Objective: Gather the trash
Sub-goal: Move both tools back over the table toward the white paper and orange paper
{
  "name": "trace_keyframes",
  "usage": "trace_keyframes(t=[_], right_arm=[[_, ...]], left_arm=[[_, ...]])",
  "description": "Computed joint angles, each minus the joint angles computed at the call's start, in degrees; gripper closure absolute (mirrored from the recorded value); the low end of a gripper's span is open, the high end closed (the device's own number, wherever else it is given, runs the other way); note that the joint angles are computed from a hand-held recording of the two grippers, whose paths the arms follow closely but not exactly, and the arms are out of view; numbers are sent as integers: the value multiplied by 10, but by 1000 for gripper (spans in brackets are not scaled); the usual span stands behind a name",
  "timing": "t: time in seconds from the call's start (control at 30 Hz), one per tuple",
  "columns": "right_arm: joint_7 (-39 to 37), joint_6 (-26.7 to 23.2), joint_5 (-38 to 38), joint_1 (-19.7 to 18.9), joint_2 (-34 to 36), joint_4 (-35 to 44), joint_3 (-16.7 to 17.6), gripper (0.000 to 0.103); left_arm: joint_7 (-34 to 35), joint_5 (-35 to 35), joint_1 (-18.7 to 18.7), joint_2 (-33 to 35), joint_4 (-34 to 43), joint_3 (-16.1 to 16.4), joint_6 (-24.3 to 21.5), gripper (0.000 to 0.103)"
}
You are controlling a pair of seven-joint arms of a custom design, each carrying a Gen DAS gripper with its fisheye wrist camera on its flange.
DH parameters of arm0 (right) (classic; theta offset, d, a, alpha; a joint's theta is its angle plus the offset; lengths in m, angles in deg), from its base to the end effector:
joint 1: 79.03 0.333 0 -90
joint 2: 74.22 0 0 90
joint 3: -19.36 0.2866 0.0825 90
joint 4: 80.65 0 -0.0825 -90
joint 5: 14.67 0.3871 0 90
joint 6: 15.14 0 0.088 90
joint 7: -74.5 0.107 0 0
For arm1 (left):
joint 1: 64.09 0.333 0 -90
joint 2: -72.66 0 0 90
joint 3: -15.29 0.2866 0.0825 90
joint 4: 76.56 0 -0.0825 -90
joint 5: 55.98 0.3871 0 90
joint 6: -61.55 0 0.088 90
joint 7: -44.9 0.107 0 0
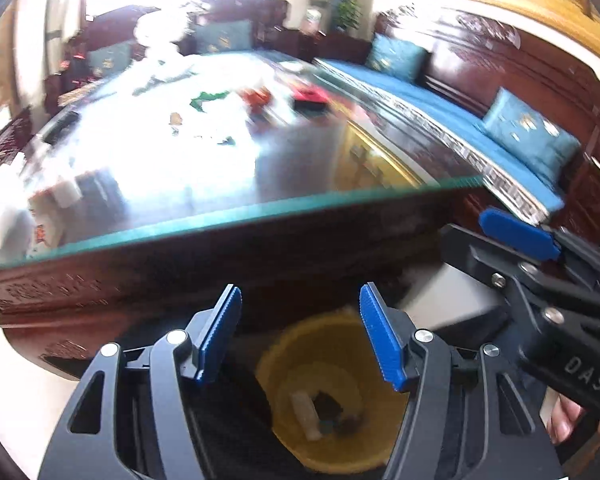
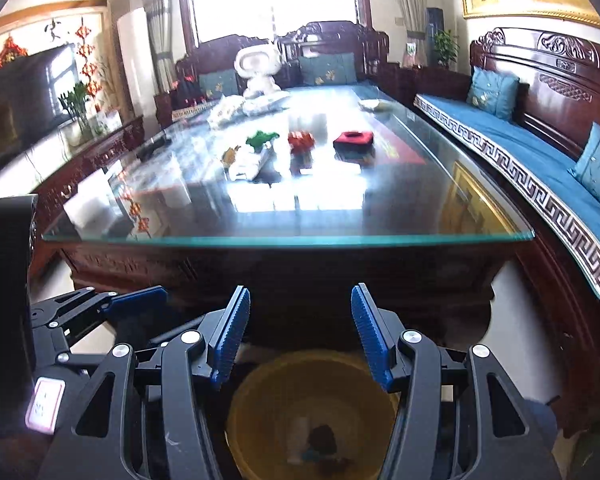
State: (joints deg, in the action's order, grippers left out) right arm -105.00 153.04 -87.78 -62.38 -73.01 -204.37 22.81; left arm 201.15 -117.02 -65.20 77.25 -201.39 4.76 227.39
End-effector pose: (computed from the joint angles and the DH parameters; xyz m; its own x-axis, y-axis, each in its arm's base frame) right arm 0.5090 0.2516 0.4089 0.0058 -0.9923 -0.1239 -0.6147 0.0942 -0.7831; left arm 0.5704 -0.0637 0.3726 -0.4129 -0.9057 0.0963 -0.6710 0.2310 -0.7045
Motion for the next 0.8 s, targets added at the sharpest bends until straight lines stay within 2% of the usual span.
trace_keyframes(t=[0.13,0.27,0.37,0.43,0.47,0.53,0.63,0.8], right_arm=[[-41,14,31,-1,42,58,-9,51],[-115,9,84,11,96,134,-29,51],[-178,7,139,14,139,190,-41,51],[-211,6,170,15,168,226,-49,51],[-233,4,192,13,184,244,-49,51],[-285,5,245,1,217,282,-43,51],[-349,2,312,-16,261,333,-33,51],[-437,-11,397,-32,321,405,-22,51]], left_arm=[[-49,27,2,35,52,-1,40,41],[-134,115,6,93,124,-2,61,41],[-219,199,-13,145,189,17,66,41],[-281,257,-32,184,242,40,55,41],[-323,293,-50,210,278,62,47,41],[-371,339,-67,255,339,83,37,42],[-430,397,-89,317,426,110,16,42],[-532,478,-116,444,616,154,-50,42]])
